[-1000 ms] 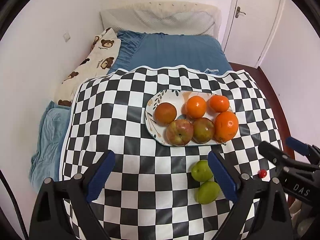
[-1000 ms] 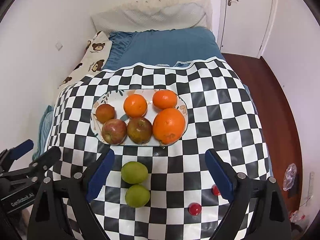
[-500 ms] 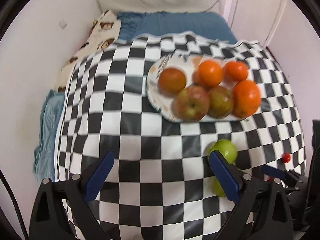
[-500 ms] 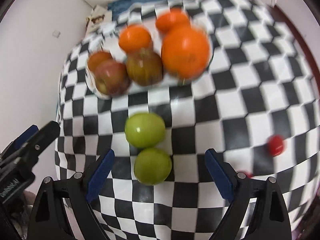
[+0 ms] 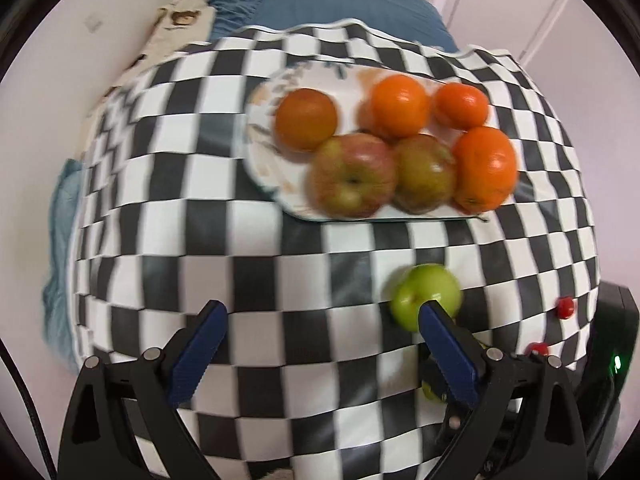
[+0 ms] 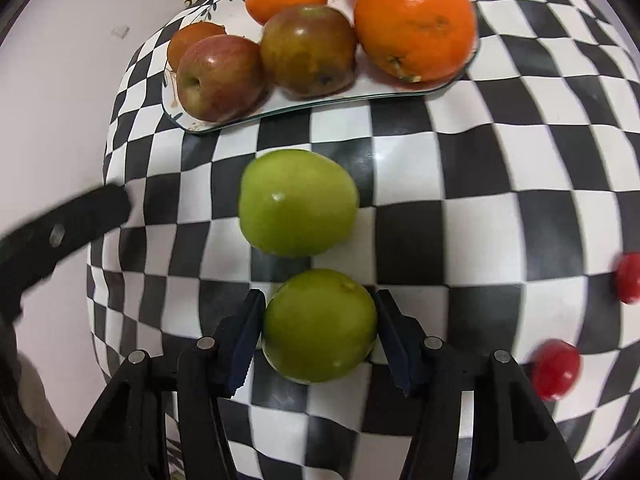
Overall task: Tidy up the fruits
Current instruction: 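Grasp a green apple with the right tool while the left tool grasps the other green apple, then carry the green apple with the right tool while the left tool carries its green apple onto the plate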
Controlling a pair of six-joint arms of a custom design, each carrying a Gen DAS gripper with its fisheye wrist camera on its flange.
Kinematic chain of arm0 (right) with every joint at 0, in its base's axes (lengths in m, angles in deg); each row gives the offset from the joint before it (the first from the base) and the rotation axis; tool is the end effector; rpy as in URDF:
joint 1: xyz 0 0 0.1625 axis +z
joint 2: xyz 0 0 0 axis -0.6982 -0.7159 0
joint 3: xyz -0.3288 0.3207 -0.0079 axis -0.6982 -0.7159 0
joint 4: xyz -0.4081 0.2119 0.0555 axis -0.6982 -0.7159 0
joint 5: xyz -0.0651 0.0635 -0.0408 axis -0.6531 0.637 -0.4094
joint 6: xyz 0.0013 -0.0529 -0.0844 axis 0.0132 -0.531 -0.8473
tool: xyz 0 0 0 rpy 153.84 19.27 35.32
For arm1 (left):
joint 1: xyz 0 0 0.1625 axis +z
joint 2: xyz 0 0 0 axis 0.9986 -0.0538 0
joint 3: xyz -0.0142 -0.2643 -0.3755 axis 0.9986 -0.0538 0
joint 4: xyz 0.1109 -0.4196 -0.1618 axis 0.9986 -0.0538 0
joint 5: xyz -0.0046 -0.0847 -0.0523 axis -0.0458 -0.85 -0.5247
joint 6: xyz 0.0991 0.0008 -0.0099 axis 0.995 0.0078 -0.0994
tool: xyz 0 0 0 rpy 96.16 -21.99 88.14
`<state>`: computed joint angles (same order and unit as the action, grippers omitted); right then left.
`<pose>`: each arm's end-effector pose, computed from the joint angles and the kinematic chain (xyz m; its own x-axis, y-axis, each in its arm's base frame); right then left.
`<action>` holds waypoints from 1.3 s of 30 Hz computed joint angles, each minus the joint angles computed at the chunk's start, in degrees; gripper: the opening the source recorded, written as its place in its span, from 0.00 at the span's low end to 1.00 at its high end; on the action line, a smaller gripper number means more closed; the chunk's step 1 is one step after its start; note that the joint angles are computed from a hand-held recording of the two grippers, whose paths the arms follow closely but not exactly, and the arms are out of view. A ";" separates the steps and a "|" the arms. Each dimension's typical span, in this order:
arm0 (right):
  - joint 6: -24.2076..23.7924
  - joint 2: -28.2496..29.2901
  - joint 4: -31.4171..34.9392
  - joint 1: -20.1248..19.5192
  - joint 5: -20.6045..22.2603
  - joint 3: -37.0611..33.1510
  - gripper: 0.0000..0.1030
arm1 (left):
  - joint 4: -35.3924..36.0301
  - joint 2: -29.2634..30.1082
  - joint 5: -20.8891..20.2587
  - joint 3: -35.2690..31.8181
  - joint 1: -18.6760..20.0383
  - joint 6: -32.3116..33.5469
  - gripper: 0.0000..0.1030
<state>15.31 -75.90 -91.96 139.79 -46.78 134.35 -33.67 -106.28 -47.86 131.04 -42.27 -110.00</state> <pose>0.1396 -0.4990 0.1871 -0.8982 0.2606 0.3540 0.1669 0.9472 -0.2740 -0.3311 -0.5955 0.0886 -0.6841 0.3189 -0.6560 0.3651 0.9283 0.0705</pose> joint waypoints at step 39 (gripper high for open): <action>0.48 -10.38 3.24 -6.10 3.84 3.69 0.57 | 2.86 -1.15 -8.27 5.35 1.71 -0.06 0.56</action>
<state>15.79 -86.28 -88.72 133.68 -42.94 138.04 -30.80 -107.43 -56.13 136.39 -40.56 -110.05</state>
